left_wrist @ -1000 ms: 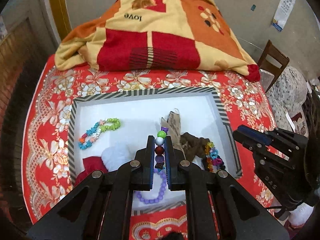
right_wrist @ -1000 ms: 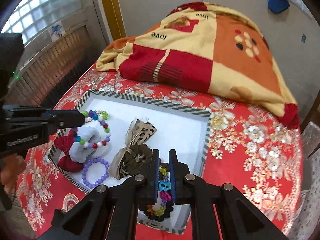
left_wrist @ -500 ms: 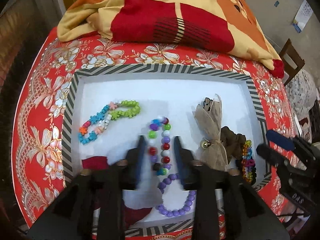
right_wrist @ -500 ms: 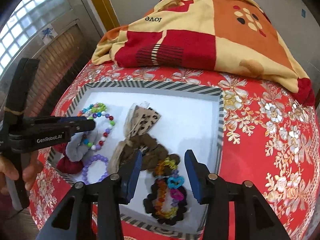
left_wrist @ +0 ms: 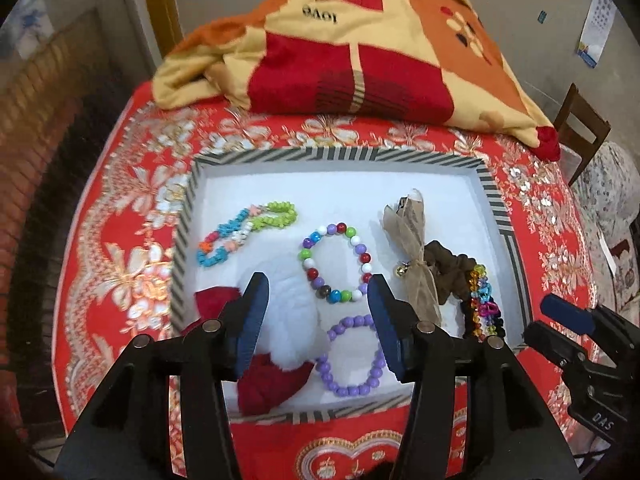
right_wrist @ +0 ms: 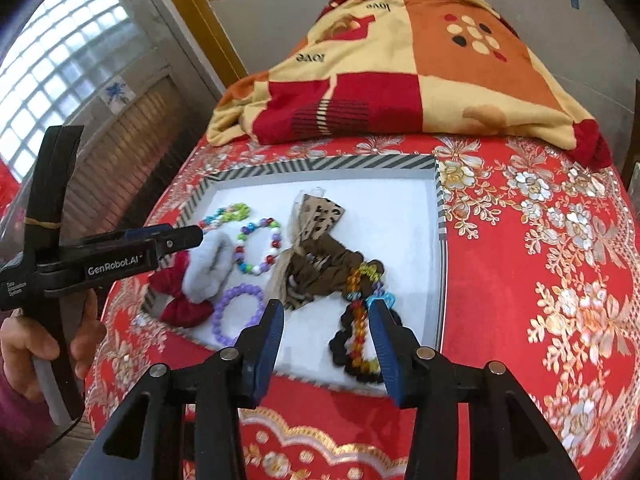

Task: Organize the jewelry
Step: 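Withdraw both tools toward the black velvet pad and grey rhinestone bracelet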

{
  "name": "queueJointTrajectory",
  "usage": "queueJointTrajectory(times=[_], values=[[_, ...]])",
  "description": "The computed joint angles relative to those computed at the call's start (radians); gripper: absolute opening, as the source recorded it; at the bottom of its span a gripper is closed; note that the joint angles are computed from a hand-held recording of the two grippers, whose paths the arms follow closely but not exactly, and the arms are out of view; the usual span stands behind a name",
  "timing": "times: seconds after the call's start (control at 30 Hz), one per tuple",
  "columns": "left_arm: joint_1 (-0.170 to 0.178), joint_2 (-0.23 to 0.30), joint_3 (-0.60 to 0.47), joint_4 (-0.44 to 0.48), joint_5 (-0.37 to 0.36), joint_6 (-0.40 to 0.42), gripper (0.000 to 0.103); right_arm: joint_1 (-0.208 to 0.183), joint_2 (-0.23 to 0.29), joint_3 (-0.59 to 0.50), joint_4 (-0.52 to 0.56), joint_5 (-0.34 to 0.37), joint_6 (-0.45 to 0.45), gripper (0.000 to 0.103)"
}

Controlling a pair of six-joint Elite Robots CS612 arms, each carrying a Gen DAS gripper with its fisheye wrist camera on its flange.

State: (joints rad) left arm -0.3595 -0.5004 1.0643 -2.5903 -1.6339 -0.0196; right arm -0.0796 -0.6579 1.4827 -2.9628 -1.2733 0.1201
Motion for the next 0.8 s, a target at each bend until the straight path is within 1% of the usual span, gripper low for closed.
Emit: queueJointTrajectory(times=[0.13, 0.33, 0.53, 0.67, 0.8], values=[[-0.005, -0.050, 0.098, -0.106, 0.039, -0.003, 0.051, 0.004, -0.033, 0.059, -0.058, 0.005, 0.001, 0.042], [-0.013, -0.114, 0.230, -0.209, 0.066, -0.029, 0.051, 0.011, -0.074, 0.140, -0.109, 0.003, -0.005, 0.043], [-0.024, -0.173, 0.352, -0.276, 0.084, -0.054, 0.051, 0.016, -0.110, 0.224, -0.149, 0.013, -0.016, 0.043], [-0.034, -0.205, 0.421, -0.317, 0.104, -0.066, 0.051, 0.022, -0.139, 0.277, -0.171, -0.013, -0.034, 0.043], [-0.040, -0.232, 0.480, -0.351, 0.107, -0.094, 0.051, 0.020, -0.162, 0.325, -0.192, -0.013, -0.043, 0.043]])
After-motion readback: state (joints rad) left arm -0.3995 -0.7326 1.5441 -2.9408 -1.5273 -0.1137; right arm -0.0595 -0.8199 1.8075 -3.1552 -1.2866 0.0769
